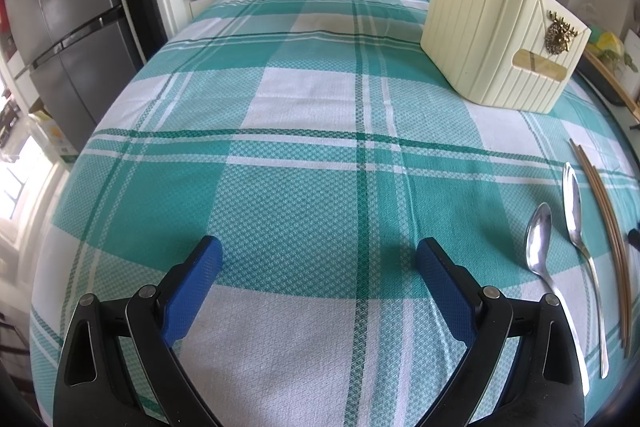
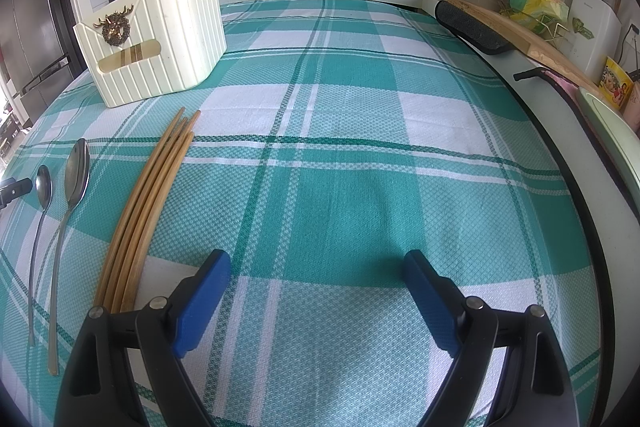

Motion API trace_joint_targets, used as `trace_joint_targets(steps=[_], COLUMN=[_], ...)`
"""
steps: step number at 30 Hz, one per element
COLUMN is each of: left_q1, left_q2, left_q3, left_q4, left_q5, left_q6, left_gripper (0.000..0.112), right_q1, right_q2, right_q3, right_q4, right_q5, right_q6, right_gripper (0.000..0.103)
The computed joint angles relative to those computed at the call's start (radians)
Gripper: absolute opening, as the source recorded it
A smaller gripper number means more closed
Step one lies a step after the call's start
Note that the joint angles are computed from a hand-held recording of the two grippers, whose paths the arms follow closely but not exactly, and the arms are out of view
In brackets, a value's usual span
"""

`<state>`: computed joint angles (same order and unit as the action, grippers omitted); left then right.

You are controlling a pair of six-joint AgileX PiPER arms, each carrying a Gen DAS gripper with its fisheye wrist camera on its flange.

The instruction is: Organize utensils

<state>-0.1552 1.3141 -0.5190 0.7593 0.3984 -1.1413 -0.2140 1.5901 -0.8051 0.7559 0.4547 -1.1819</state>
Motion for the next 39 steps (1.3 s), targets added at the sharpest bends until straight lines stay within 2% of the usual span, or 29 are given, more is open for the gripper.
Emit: trace_joint_targets(steps=[24,28,30,33,37,39], left_q1=[0.001,-0.009,-0.049,-0.111,-0.284,-0.385], left_q2=[-0.003,-0.045,-0.094,-0.179,-0.195,-0.177], left_q3=[0.004,0.032,0.045,0.043,-0.009,-0.031], left_q4=[-0.003,0.051,0.058,-0.093,-0.131,-0.106], left_q5=[-0.002,-0.014,0.014,0.020,0.111,0.149], left_q6=[0.004,-0.061,-0.091,0.005,-0.098,-0.209], left_gripper=[0.099,0.099,0.099,0.099,0.099,0.099], right_q1=[0.002,0.005,0.006,0.006,0.007,0.007], right_q2=[-0.001,-0.001,0.001,0.001,0.001,0.001], right_q3=[0.000,0.000,-0.002,-0.003,-0.003,-0.003], right_q4=[-0.007,-0.013,-0.016,-0.017,-0.017,-0.017], right_q5=[0.000,-0.004,-0.004,-0.004,-0.004,-0.004], right_q6=[0.006,0.014,0.019,0.019,0.020,0.020], right_gripper=[0.091,0.091,0.091,0.091,0.091,0.091])
